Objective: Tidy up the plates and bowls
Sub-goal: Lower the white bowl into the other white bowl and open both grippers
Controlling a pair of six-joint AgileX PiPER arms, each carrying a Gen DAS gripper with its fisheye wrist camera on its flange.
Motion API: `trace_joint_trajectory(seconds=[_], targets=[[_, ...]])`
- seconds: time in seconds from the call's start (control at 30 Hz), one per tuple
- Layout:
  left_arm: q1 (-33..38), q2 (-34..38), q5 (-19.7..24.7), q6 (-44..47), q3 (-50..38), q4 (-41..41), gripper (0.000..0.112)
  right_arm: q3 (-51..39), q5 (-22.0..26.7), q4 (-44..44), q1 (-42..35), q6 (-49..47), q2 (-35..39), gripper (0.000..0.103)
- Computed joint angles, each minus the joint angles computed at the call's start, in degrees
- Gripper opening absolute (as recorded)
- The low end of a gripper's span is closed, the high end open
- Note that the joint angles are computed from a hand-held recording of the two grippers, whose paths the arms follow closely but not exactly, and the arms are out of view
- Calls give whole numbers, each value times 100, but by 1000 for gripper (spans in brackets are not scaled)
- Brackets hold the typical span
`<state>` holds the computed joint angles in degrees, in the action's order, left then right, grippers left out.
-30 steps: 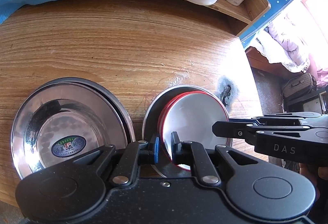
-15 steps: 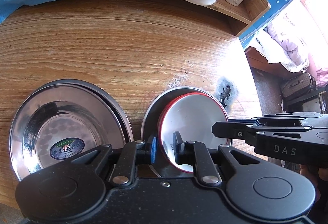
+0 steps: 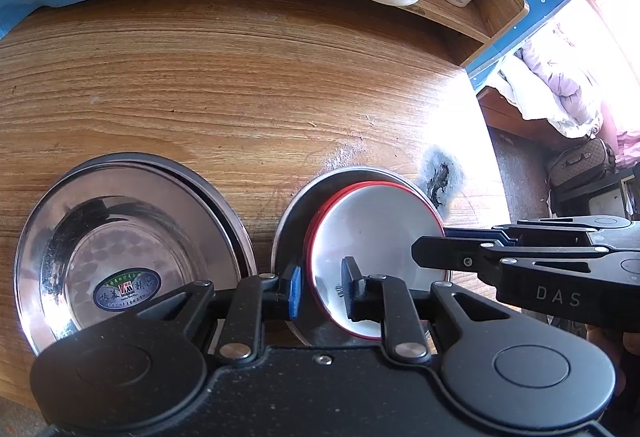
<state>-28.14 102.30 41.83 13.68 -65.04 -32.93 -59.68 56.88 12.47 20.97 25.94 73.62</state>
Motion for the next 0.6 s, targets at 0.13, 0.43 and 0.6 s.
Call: trace_joint_trajectory(seconds=[0.13, 0.43, 0.6], targets=[[9, -48, -20, -5, 39, -21, 25, -26, 40, 17, -18, -48, 19, 14], [70, -255, -62, 0, 249, -115, 33, -68, 163, 11, -18, -44, -12, 24], [79, -425, -177, 81, 396, -228, 42, 1, 167, 100, -48, -124, -95, 25]])
